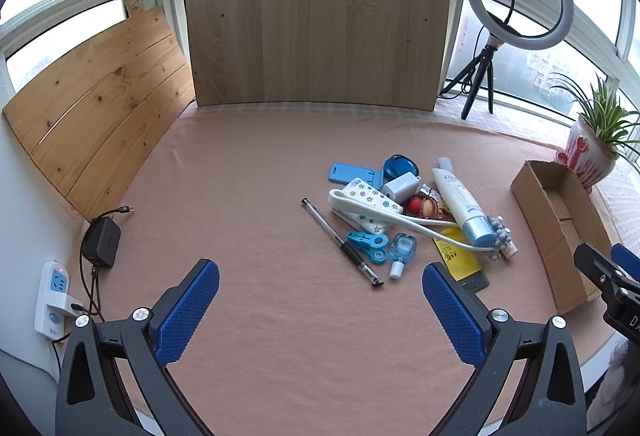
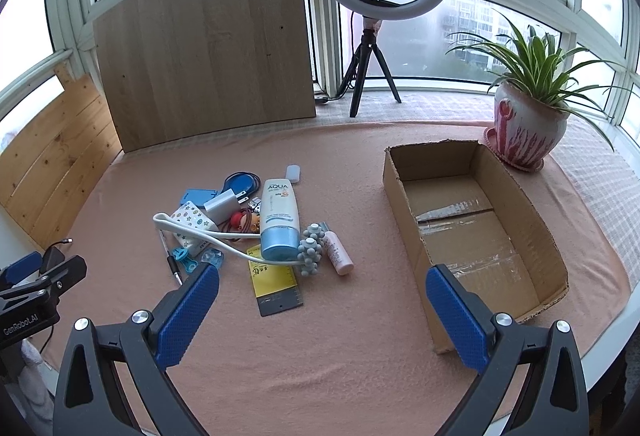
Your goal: Organize objects
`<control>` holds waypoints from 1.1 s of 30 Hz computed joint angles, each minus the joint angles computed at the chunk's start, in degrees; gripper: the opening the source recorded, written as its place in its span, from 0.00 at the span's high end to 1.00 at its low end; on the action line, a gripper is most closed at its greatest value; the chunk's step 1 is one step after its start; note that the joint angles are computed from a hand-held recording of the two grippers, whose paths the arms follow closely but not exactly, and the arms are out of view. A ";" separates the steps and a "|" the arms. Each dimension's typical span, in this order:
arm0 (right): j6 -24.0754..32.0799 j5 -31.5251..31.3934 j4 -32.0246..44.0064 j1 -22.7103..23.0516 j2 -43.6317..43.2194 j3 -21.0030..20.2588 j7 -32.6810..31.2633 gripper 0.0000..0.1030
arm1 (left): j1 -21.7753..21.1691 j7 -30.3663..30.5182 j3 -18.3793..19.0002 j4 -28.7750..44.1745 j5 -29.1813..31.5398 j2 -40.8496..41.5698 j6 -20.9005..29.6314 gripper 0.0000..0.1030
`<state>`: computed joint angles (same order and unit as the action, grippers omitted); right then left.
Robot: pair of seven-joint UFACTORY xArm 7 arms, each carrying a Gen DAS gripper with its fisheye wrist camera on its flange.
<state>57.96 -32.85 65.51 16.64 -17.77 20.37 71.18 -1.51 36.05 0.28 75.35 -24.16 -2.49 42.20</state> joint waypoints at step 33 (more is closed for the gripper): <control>-7.68 7.63 -2.83 -1.52 0.31 -4.10 -6.16 0.26 | 0.17 -1.93 -1.66 4.45 1.70 5.80 -1.10 0.04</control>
